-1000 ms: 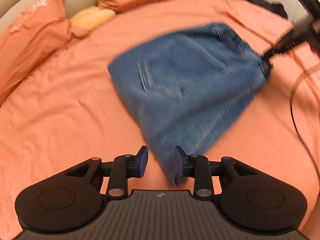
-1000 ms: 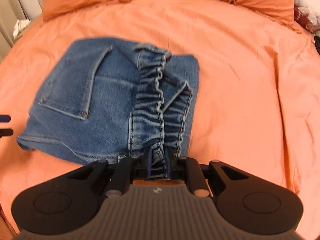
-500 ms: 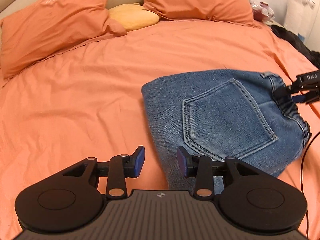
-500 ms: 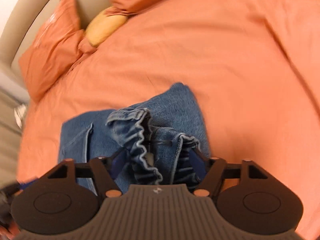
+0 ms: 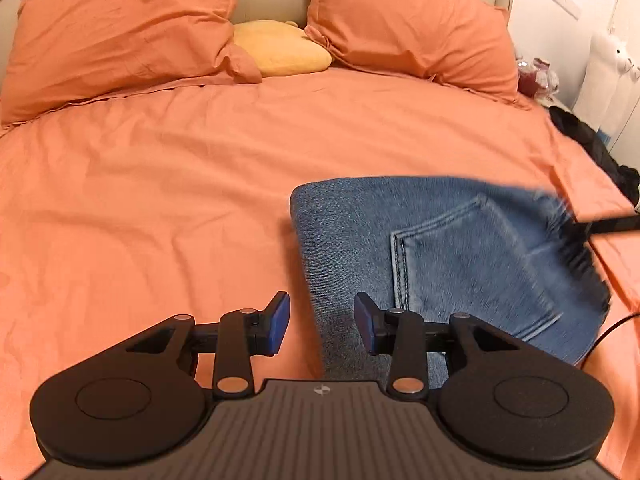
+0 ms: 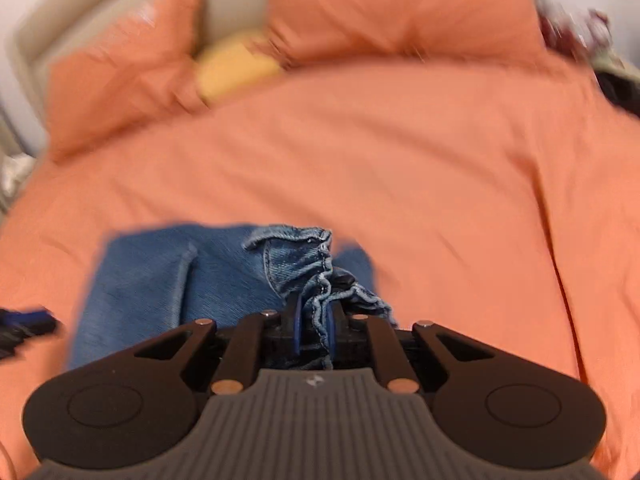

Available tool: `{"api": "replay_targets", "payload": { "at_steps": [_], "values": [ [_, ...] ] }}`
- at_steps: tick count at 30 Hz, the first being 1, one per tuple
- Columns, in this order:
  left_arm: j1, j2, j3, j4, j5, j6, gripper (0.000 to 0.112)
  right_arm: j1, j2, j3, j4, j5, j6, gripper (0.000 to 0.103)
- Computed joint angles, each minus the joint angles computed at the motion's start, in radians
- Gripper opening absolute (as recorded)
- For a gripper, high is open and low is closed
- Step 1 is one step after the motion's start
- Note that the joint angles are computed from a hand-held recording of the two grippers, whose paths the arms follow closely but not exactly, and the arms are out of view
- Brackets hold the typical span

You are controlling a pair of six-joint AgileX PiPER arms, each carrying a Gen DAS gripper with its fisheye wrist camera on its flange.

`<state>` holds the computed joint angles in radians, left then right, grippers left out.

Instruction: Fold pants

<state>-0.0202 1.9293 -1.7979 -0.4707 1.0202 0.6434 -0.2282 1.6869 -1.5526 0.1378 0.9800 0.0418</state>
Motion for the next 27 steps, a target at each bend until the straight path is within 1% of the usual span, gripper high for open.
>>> {"api": "replay_targets", "payload": {
  "at_steps": [2, 4, 5, 7, 8, 10, 11, 12, 13, 14, 15, 16, 18, 19, 22, 23, 25, 26, 27],
  "values": [
    [-0.012, 0.015, -0.008, 0.000, -0.010, -0.002, 0.044, 0.000, -0.004, 0.071, -0.018, -0.059, 0.003, 0.005],
    [-0.018, 0.045, -0.034, -0.017, 0.010, -0.006, 0.044, 0.000, 0.001, 0.086, -0.022, -0.076, 0.017, 0.006],
    [-0.029, 0.057, -0.038, -0.008, 0.011, -0.011, 0.043, 0.008, 0.005, 0.077, -0.036, -0.070, 0.020, 0.006],
    [-0.073, 0.082, -0.034, 0.074, -0.006, -0.047, 0.041, 0.029, 0.017, 0.040, -0.068, -0.041, 0.034, 0.007],
    [-0.104, 0.105, -0.047, 0.148, -0.006, -0.079, 0.041, 0.033, 0.018, 0.029, -0.069, -0.031, 0.035, 0.008],
    [-0.145, 0.147, -0.079, 0.241, 0.008, -0.147, 0.042, 0.049, 0.009, 0.019, -0.088, -0.022, 0.059, 0.011],
    [-0.159, 0.159, -0.105, 0.272, 0.023, -0.185, 0.042, 0.070, 0.016, 0.002, -0.108, -0.028, 0.085, 0.015],
    [-0.167, 0.164, -0.134, 0.290, 0.046, -0.212, 0.040, 0.079, -0.016, 0.024, -0.118, -0.045, 0.089, 0.016],
    [-0.167, 0.151, -0.134, 0.291, 0.047, -0.207, 0.038, 0.088, -0.059, 0.055, -0.116, -0.064, 0.081, 0.016],
    [-0.162, 0.116, -0.093, 0.280, 0.015, -0.175, 0.036, 0.095, -0.101, 0.086, -0.112, -0.082, 0.062, 0.016],
    [-0.155, 0.065, -0.025, 0.262, -0.037, -0.143, 0.035, 0.105, -0.145, 0.119, -0.110, -0.101, 0.042, 0.016],
    [-0.136, 0.013, 0.041, 0.214, -0.077, -0.091, 0.035, 0.114, -0.193, 0.158, -0.090, -0.122, 0.006, 0.016],
    [-0.094, -0.081, 0.154, 0.118, -0.116, 0.008, 0.035, 0.134, -0.276, 0.235, -0.055, -0.155, -0.063, 0.020],
    [-0.073, -0.121, 0.204, 0.073, -0.127, 0.056, 0.035, 0.157, -0.309, 0.272, -0.075, -0.167, -0.063, 0.021],
    [-0.026, -0.217, 0.337, -0.028, -0.153, 0.167, 0.035, 0.219, -0.379, 0.394, -0.169, -0.218, -0.012, 0.021],
    [-0.020, -0.235, 0.367, -0.039, -0.150, 0.190, 0.035, 0.218, -0.392, 0.431, -0.166, -0.229, -0.010, 0.021],
    [-0.015, -0.252, 0.419, -0.033, -0.154, 0.215, 0.034, 0.209, -0.420, 0.506, -0.167, -0.286, 0.020, 0.021],
    [-0.010, -0.255, 0.445, -0.034, -0.151, 0.229, 0.034, 0.210, -0.429, 0.530, -0.171, -0.300, 0.036, 0.021],
    [-0.008, -0.262, 0.479, -0.031, -0.167, 0.246, 0.034, 0.219, -0.437, 0.551, -0.189, -0.308, 0.068, 0.020]
  ]
}}
